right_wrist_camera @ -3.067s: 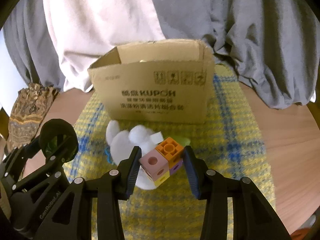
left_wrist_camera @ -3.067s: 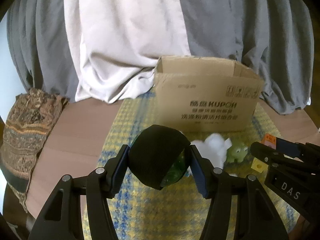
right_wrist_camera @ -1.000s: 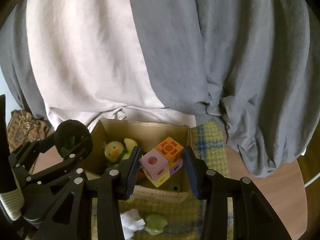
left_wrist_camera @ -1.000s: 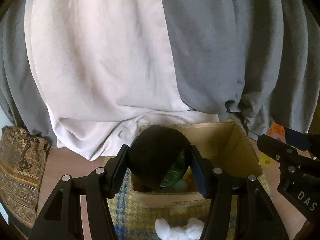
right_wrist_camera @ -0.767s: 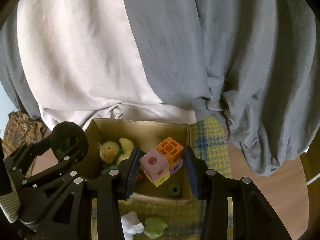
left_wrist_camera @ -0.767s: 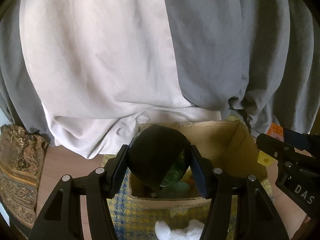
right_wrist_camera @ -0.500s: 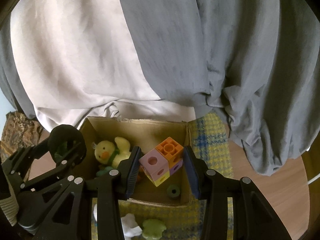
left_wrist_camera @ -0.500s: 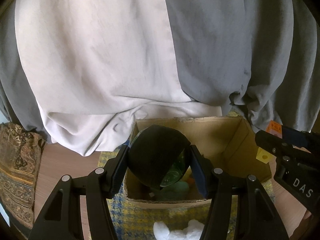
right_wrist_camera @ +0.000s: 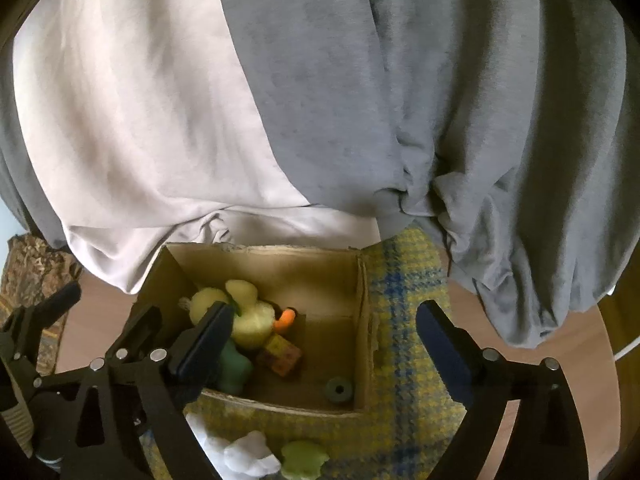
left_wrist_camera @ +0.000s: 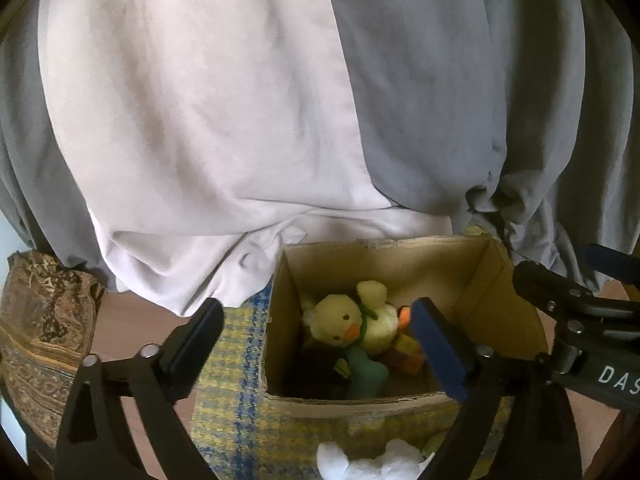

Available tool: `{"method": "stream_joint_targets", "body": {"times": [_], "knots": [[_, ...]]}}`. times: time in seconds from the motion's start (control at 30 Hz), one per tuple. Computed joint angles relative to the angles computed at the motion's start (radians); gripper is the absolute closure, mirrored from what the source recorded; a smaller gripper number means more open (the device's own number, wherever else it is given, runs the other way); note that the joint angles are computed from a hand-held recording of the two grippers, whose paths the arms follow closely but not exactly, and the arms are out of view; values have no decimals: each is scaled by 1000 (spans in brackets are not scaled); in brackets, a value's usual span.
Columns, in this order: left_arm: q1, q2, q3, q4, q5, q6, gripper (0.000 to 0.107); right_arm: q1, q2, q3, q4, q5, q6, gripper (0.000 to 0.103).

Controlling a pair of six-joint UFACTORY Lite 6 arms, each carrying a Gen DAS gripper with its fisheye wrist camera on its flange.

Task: Organize objects
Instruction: 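Open both tools to drop the black cup and cube block into the box, then withdraw both tools from the box toward the white bunny and green frog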

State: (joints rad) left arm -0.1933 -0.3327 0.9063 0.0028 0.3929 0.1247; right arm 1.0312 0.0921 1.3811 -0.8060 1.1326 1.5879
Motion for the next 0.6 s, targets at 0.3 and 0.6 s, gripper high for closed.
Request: {"method": "stream_joint_targets", "body": {"times": [0.3, 0.6], "knots": [[16, -73, -69, 27, -5, -36, 7, 47, -44, -49, -10, 28, 62, 7], [8, -209, -191, 80, -11, -88, 5, 141, -98, -132, -31, 78, 170, 4]]}}
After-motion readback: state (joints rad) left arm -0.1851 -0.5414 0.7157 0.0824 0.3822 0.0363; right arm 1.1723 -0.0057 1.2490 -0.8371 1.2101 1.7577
